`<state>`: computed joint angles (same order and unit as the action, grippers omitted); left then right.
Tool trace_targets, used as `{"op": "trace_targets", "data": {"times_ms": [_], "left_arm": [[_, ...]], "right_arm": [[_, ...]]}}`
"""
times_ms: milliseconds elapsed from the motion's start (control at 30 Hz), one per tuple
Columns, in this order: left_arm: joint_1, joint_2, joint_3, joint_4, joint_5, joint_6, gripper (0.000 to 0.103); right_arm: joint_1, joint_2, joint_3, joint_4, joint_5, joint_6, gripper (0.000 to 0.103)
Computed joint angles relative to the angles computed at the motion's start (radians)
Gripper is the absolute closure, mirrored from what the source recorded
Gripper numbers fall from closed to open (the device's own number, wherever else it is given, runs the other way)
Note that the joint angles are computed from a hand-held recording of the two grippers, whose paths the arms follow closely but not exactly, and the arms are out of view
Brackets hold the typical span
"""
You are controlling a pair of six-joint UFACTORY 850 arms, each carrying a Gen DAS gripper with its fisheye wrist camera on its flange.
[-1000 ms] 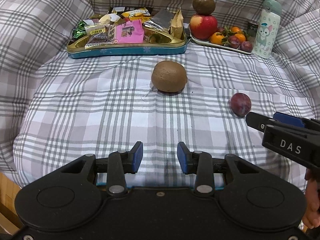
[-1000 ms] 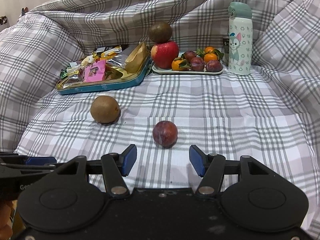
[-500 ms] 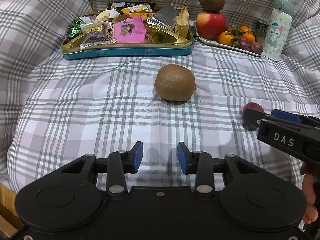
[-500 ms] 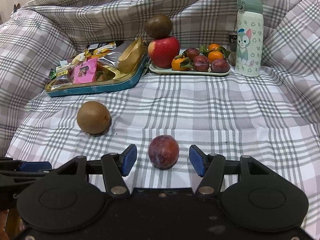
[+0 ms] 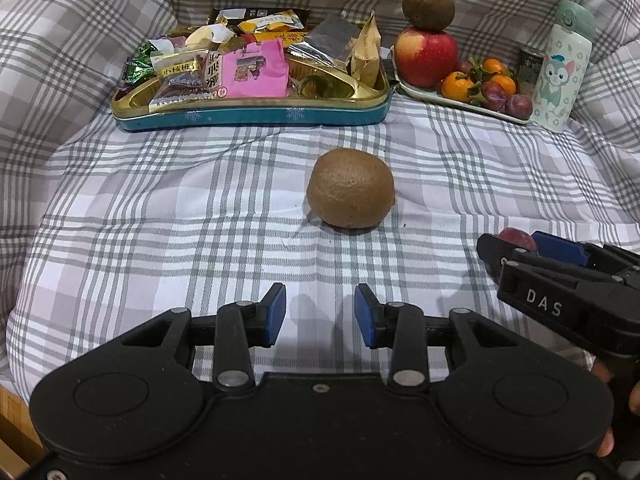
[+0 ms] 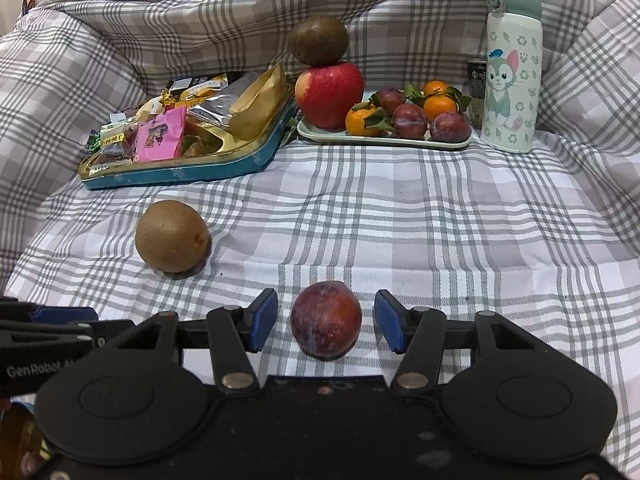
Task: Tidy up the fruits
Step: 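Reach and close the right tool on the red plum, then pass the red plum from the right tool into the left tool's fingers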
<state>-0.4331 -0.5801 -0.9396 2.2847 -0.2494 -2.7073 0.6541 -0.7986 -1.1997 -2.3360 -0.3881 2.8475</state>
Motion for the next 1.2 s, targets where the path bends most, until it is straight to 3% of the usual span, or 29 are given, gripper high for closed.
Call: {"op": "trace_targets", "data": {"times_ms": [100,367,533,667,1100,1200], "left_arm": [[0.005,-0.004,-0.008,0.021,0.005,-0.016,0.057],[0.006,-0.008,-0.014,0.03,0.002,-0.023,0.057],[0.008,-0.007,-0.012,0.017,0.009,-0.024,0.057],[0.012,-0.001,-0.003,0.033,0.014,-0.045,0.057],[0.035,0.036,0.05,-0.008,-0.001,-0.043,0.057],[0.042,0.046,0.063,0.0,-0.007,-0.058,0.057]], "right_arm": [[0.0,-0.007,-0.008,-0.002,0.002,-0.007,0.053],[0.001,-0.022,-0.021,0.026,0.008,-0.022,0.054],[0.005,-0.023,-0.025,0.071,0.005,-0.086,0.062],[0.005,-0.017,-0.022,0.081,0.014,-0.1,0.063],[0.031,-0.011,-0.056,-0.298,0.11,0.161,0.063],[0.039,-0.026,-0.082,-0.306,0.134,0.158,0.063]]}}
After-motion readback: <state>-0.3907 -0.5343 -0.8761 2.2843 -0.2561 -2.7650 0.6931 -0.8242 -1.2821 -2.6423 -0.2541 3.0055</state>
